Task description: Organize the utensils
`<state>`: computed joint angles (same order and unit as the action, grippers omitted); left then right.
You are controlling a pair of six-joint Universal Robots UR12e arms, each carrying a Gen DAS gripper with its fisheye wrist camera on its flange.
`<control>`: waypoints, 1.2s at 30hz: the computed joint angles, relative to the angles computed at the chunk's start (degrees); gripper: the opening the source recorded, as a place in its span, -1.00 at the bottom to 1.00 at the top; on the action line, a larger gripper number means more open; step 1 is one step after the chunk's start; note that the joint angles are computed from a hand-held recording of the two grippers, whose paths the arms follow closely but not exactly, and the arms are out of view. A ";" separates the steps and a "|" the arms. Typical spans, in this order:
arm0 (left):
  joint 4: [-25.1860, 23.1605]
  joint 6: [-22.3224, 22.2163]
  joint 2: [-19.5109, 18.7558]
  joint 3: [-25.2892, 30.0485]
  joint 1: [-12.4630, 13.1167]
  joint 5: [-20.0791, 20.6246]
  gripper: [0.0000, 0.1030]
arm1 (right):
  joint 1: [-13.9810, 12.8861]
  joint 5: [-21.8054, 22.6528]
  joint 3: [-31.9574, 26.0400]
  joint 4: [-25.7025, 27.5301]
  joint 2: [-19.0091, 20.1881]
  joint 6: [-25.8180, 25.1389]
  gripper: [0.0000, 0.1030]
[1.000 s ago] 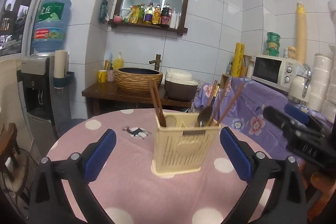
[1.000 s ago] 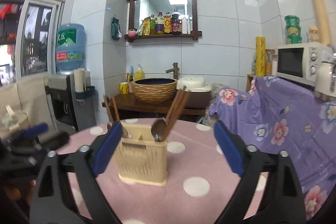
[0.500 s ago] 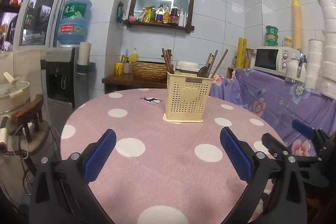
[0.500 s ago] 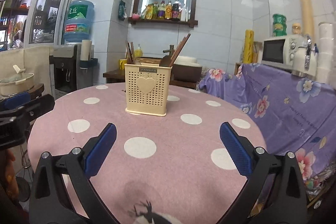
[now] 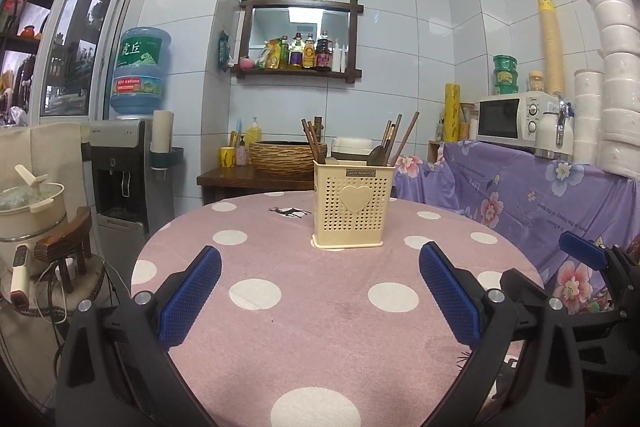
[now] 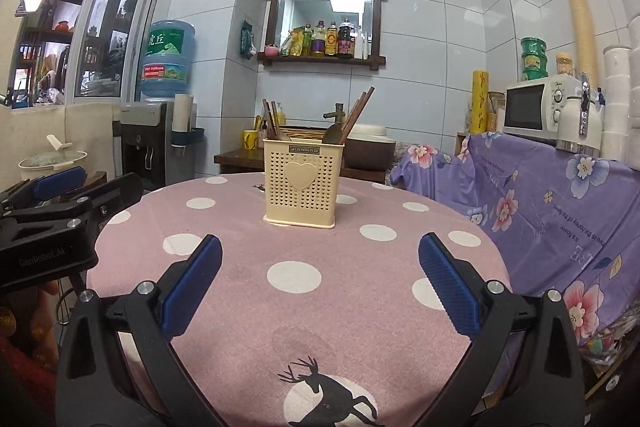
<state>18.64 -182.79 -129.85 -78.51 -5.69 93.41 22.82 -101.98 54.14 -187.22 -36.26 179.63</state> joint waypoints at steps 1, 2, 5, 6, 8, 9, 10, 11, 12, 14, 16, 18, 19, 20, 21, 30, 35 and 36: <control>-0.02 0.00 -0.01 0.01 0.05 -0.26 0.90 | -0.04 0.25 0.12 0.20 -0.10 0.25 0.89; 0.11 0.02 -0.02 -0.04 0.07 -0.37 0.90 | -0.07 0.45 0.33 0.23 -0.19 0.48 0.89; 0.47 0.34 -0.10 -0.02 0.01 -0.09 0.90 | -0.16 0.66 0.41 0.60 -0.27 0.92 0.89; 0.51 0.37 -0.10 -0.03 0.01 0.01 0.90 | -0.14 0.50 0.22 0.55 -0.16 0.84 0.89; 0.51 0.36 -0.08 -0.08 0.04 -0.02 0.90 | -0.11 0.32 0.07 0.27 -0.05 0.58 0.89; 0.52 0.25 -0.08 -0.07 0.04 0.02 0.90 | -0.13 0.34 0.02 0.27 -0.03 0.49 0.89; 0.37 0.14 -0.07 -0.06 0.06 -0.08 0.90 | -0.11 0.32 -0.05 0.28 0.01 0.45 0.89; 0.08 0.10 -0.01 -0.08 0.09 -0.35 0.90 | -0.12 0.38 -0.05 0.29 0.00 0.46 0.89; -0.11 0.02 0.01 -0.13 0.14 -0.59 0.90 | -0.12 0.40 -0.05 0.39 -0.01 0.52 0.89; -0.27 -0.11 0.08 -0.23 0.21 -1.03 0.90 | -0.12 0.40 -0.02 0.46 -0.03 0.60 0.89; 0.00 -0.14 0.06 -0.29 0.17 -0.76 0.90 | -0.12 0.37 -0.09 0.41 0.01 0.49 0.89; 0.33 -0.25 0.03 -0.31 0.14 -0.43 0.90 | -0.12 0.38 -0.07 0.45 0.01 0.57 0.89; 0.56 -0.29 0.02 -0.35 0.14 -0.29 0.90 | -0.13 0.39 -0.05 0.46 0.00 0.60 0.89; 0.74 -0.28 0.01 -0.40 0.13 -0.13 0.90 | -0.13 0.35 -0.04 0.45 -0.01 0.62 0.89; 0.72 -0.26 0.01 -0.37 0.09 -0.05 0.90 | -0.12 0.29 -0.06 0.42 0.01 0.55 0.89; 0.99 -0.43 0.02 -0.44 0.12 0.05 0.90 | -0.16 0.44 -0.01 0.51 -0.03 0.55 0.89; 0.68 -0.52 0.09 -0.44 0.20 -0.30 0.90 | -0.18 0.47 -0.06 0.60 -0.02 0.61 0.89; 0.62 -0.59 0.12 -0.48 0.23 -0.46 0.90 | -0.19 0.46 -0.09 0.57 0.00 0.57 0.89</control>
